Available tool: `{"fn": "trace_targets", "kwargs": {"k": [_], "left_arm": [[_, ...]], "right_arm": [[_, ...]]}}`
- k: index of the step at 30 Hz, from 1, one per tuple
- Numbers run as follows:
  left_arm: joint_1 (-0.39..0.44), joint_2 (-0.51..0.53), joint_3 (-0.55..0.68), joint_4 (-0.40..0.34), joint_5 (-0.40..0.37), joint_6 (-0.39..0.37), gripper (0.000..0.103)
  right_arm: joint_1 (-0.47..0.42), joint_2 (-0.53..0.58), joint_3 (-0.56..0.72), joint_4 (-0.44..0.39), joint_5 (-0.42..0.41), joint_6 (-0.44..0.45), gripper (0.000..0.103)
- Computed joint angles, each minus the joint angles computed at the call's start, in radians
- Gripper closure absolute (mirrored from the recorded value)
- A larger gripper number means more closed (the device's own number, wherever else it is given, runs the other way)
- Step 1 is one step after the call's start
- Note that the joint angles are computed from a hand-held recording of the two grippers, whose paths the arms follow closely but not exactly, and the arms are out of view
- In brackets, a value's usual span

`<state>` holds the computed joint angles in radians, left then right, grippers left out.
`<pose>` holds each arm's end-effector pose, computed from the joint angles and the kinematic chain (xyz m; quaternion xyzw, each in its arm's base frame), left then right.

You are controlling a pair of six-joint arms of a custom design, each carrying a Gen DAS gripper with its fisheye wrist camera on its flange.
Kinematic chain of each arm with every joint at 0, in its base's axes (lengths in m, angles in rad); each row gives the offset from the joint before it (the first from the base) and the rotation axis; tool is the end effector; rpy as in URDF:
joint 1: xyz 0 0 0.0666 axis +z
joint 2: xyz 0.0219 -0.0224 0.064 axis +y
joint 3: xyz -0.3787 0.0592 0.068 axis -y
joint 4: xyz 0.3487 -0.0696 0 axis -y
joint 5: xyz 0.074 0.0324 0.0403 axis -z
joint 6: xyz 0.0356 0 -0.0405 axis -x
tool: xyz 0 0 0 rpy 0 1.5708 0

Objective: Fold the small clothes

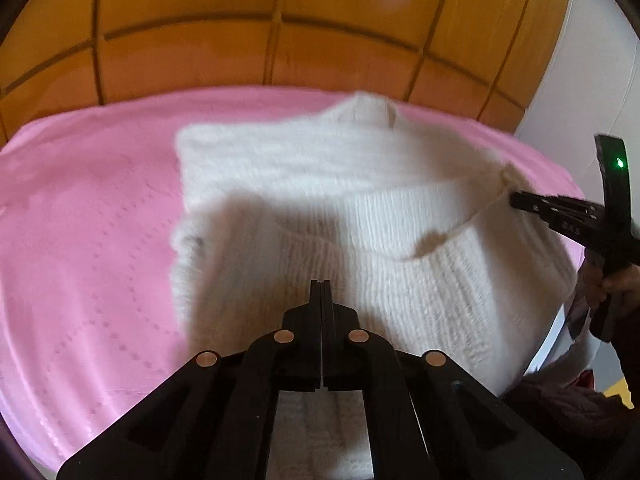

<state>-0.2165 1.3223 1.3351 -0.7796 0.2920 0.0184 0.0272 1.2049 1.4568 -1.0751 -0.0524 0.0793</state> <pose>0.4089 -0.1008 0.4437 0.1467 0.9004 -0.1783 0.3687 0.3618 0.0113 0.5150 -0.0591 0.9288 0.0149 0.3655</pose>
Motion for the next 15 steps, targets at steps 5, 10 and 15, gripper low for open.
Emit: {"fn": "trace_targets", "kwargs": {"k": [5,10,15], "left_arm": [[0.051,-0.055,-0.026,0.078,0.019,0.094,0.103],[0.042,0.000,0.024,0.089,-0.068,0.127,0.103],[0.047,0.027,0.055,0.024,-0.054,0.136,0.103]], "right_arm": [[-0.029,-0.044,0.030,0.029,-0.010,-0.045,0.098],[-0.031,0.007,0.034,0.074,0.072,-0.081,0.098],[-0.029,0.049,-0.036,0.104,0.165,-0.110,0.099]]}}
